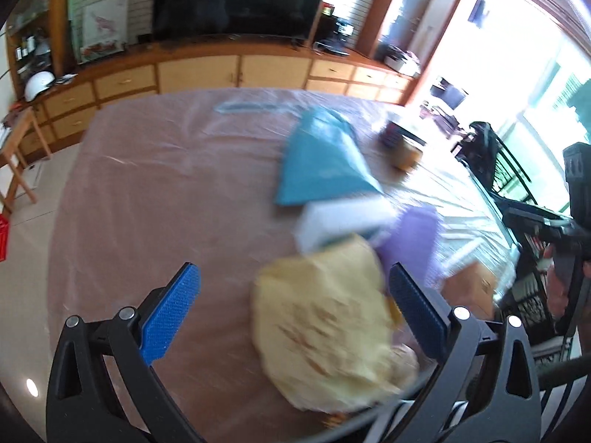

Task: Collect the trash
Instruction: 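Grasp the yellow paper bag with the left tool while the right tool grasps the L'OREAL box, then carry the yellow bag and L'OREAL box over the black wastebasket with both tools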

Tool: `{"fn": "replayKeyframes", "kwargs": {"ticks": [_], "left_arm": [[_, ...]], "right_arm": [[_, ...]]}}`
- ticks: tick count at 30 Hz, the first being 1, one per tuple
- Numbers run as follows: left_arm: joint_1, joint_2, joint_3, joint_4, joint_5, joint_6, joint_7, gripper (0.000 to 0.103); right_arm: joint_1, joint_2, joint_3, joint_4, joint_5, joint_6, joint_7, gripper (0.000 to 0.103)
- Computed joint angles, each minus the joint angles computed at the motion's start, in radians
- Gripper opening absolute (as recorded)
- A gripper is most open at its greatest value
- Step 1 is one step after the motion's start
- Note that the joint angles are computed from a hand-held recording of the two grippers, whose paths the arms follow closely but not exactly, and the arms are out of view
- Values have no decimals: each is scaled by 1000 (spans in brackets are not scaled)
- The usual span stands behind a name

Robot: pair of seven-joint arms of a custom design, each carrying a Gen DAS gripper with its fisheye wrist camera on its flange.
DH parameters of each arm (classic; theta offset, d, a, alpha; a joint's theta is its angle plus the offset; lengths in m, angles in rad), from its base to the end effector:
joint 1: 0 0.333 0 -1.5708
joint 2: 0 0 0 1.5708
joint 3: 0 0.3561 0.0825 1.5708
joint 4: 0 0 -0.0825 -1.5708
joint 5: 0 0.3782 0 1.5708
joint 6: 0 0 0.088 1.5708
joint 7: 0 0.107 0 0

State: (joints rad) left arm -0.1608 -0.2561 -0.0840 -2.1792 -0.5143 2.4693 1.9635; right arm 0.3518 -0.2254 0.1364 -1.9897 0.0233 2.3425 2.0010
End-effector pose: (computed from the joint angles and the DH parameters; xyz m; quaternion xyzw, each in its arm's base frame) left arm 0.4882 -0.1252 0.5989 -0.5516 0.7672 -0.3196 0.0708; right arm 0.4558 0.2519 0.6640 -0.6954 0.6600 -0.0955 0.2676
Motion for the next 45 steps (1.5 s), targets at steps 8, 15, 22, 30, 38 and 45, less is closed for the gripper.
{"fn": "replayKeyframes", "kwargs": {"ticks": [8,15,22,30,38,45], "left_arm": [[-23,-1,-6,-18,-3,-84,21,102],[-4,37,-15,-25,14,-98,13,102],[8,48,-15,-20,-6,-113,40,98],[19,47,-5,-3,-25,-162,48,66],[31,11,9,-23,-72,-147,71,59],[33,-17,26,-30,-91,-125,84,59]], "right_arm": [[45,-36,80,-47,-183,-88,-8,99],[52,-8,80,-62,-235,-75,47,99],[68,26,64,-58,-209,-64,12,94],[73,16,40,-89,-127,-15,27,58],[56,5,58,-83,-161,29,93,58],[53,7,61,-66,-170,36,133,58]]}}
